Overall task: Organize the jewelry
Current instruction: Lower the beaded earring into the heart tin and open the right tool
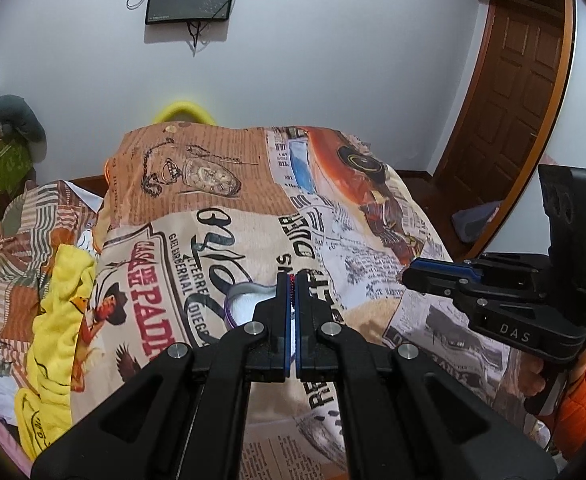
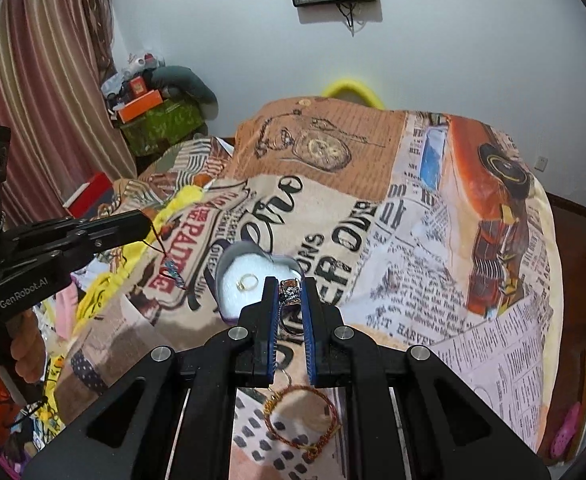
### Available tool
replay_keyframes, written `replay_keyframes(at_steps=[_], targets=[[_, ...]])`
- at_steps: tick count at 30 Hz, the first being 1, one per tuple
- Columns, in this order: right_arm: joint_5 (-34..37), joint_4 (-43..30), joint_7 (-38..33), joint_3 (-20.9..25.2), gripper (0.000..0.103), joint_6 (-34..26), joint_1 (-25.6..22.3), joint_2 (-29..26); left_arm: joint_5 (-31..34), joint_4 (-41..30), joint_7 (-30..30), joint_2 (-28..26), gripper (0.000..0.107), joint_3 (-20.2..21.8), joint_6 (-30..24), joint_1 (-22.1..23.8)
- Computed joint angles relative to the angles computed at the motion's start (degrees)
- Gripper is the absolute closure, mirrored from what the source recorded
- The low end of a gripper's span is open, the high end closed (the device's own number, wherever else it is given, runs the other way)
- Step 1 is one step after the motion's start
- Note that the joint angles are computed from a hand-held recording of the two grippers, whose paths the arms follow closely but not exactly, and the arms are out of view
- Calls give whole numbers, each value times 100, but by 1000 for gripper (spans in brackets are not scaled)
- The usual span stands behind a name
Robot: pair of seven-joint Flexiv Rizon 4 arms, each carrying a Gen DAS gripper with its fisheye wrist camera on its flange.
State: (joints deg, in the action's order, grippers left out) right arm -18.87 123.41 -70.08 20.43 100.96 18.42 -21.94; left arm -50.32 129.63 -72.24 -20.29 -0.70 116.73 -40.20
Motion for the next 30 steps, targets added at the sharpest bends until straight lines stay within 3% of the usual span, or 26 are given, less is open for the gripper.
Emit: replay_keyframes(at_steps=[8,19,30], targets=[[-58,-329,-26,124,93,-96,-15,-260,154,-190,-34,-132,107,40,-86,100],[16,-943,-292,435,93,-597,-109,-784,1064,-400,-692,-391,107,108,-433,546],[517,-1611,-886,668,93,-1474,-69,-1250,2587,-487,-1904,-652,107,-527,-818,1848]])
